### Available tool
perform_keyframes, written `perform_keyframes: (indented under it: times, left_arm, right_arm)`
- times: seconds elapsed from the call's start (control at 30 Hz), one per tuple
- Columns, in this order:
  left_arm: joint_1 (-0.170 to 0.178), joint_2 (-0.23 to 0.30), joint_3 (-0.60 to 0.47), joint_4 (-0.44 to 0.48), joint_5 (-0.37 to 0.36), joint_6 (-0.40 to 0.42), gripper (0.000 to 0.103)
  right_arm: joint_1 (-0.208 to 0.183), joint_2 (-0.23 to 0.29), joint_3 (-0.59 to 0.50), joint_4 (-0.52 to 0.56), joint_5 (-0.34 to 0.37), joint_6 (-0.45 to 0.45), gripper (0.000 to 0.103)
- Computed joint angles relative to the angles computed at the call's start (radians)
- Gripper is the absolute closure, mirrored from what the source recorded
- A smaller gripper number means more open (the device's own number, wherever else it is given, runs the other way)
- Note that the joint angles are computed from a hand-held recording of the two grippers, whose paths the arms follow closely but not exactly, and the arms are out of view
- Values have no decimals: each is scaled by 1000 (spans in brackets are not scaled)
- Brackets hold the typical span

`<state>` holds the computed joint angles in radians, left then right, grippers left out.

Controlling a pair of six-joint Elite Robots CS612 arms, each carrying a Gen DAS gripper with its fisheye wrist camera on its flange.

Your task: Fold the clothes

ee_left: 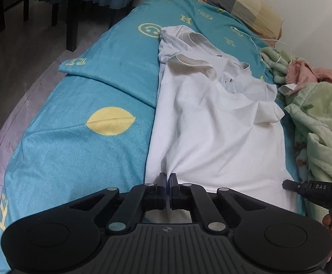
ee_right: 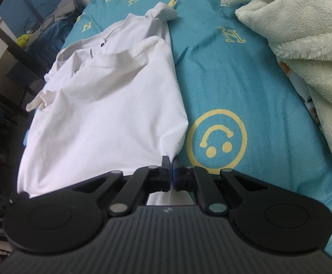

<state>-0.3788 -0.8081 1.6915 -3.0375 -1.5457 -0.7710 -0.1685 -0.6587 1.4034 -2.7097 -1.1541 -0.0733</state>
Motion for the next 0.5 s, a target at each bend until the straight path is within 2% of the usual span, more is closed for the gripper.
perform_keyframes:
  times: [0.07,0.13,0.17,0.23,0.3,0.33,0.37,0.43,0.5]
  left_arm:
    - [0,-8,5,0,-12,-6,95]
    - [-2,-19,14,-3,-15,-27,74]
    - [-3,-26,22,-8,-18,-37,69]
    - [-8,-40,46,-70,-37,-63,52]
    - [-11,-49,71,-143,-70,-98,42]
    - [-13,-48,80,-171,-92,-122,40]
    - [-15,-47,88,-198,-113,-147,39]
    - [-18,-40,96,-234,-157,-202,38]
    - [-13,-17,87,-254,-206,-262,38]
  right_arm:
    - [-9,-3,4,-15,24,46,96]
    - [-16,-10,13,-38,42,91,95]
    - [-21,-14,19,-50,54,113,95]
    - [-28,-22,34,-86,80,141,94]
    - [-28,-28,46,-118,99,145,91]
    - [-27,-30,51,-133,108,144,82]
    - [-28,-31,55,-147,120,143,68]
    - [-28,-32,61,-177,142,148,52]
    - [-26,-32,64,-194,155,152,50]
